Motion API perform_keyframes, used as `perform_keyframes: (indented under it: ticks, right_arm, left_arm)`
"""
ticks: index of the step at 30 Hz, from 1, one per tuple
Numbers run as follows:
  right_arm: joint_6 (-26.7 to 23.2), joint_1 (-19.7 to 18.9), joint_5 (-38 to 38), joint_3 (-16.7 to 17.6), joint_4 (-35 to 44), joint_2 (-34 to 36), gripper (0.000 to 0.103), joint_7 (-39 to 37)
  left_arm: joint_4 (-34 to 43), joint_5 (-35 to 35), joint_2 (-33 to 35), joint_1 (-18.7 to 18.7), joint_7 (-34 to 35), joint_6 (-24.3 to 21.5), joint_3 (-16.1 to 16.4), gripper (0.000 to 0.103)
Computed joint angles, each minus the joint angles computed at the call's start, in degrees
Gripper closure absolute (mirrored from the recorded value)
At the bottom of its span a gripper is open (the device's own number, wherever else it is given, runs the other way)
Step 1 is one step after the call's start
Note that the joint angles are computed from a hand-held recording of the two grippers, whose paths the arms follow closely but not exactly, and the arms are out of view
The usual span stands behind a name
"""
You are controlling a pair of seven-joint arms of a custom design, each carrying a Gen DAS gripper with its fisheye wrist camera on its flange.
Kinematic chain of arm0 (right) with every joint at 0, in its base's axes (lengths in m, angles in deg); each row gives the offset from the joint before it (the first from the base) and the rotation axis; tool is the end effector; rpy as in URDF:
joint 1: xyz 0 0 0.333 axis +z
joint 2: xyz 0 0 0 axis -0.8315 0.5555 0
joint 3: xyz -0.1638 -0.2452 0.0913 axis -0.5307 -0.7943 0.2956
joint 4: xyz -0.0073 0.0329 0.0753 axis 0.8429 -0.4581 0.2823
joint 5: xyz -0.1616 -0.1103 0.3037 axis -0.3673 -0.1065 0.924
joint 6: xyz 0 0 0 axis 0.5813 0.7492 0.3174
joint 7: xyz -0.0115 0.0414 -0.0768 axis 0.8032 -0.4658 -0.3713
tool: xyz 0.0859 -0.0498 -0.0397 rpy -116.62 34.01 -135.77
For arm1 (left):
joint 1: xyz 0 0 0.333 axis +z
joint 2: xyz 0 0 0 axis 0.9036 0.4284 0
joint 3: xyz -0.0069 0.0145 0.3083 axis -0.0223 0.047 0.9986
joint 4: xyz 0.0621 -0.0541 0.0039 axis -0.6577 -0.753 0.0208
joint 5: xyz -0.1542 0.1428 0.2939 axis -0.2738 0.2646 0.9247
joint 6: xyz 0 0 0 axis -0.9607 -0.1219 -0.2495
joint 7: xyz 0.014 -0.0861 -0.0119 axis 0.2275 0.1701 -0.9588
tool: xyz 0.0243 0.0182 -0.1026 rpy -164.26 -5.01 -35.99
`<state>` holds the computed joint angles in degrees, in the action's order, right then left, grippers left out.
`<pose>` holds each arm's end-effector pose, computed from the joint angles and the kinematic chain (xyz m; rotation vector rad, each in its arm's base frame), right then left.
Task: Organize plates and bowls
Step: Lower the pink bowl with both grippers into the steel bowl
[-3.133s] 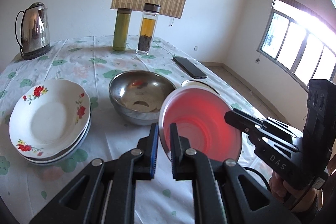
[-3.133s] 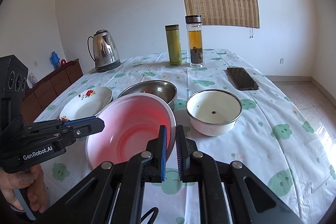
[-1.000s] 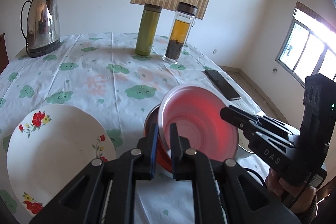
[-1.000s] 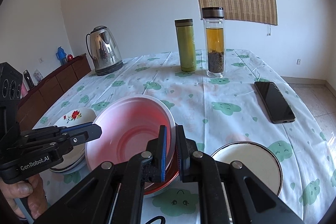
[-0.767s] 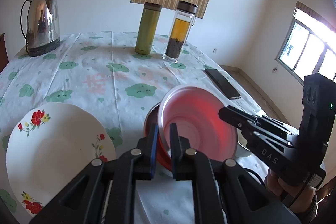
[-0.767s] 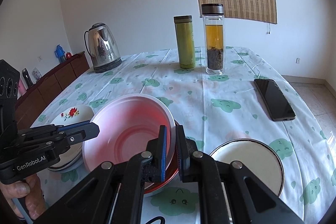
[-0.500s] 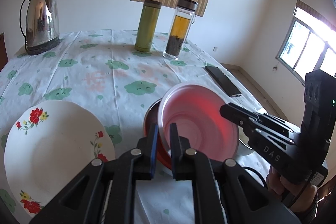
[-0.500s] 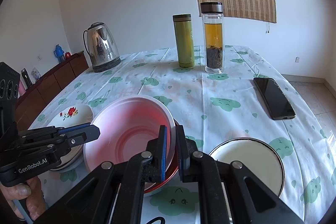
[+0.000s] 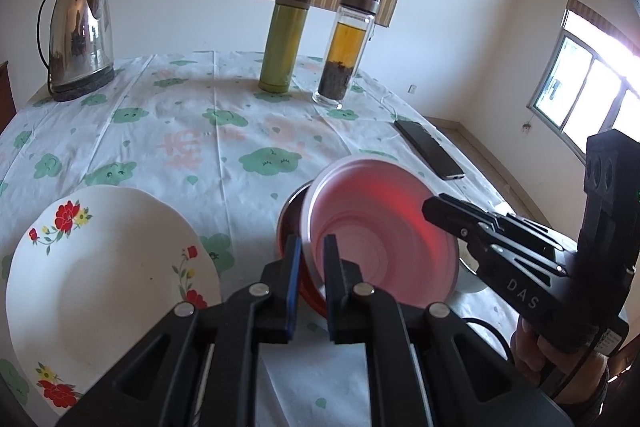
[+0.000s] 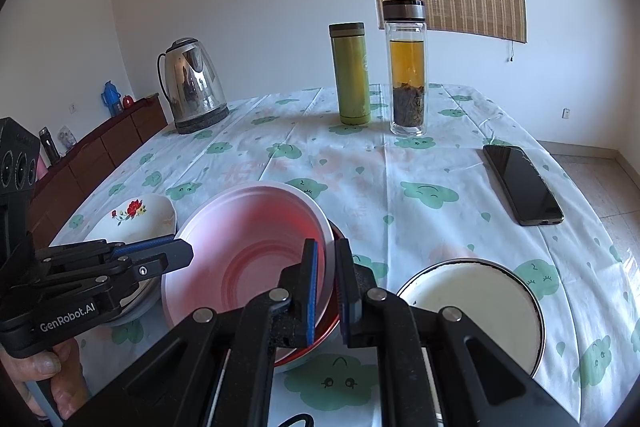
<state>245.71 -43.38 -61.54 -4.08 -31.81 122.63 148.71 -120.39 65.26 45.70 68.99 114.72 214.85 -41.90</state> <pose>0.6784 0.2473 0.2731 -1.7791 1.3760 -0.5267 0.6626 -0.1596 0.2822 -1.7631 1.9120 -1.1010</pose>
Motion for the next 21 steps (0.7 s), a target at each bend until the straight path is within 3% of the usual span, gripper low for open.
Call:
perform_keyframes:
  ticks: [21]
  right_arm:
    - [-2.3,4.5,1.9,-5.7,0.9,0.0,0.094,0.6]
  left_arm:
    - [0.5,0.0,0.8,0.6,1.1,-0.5,-0.9,0.096]
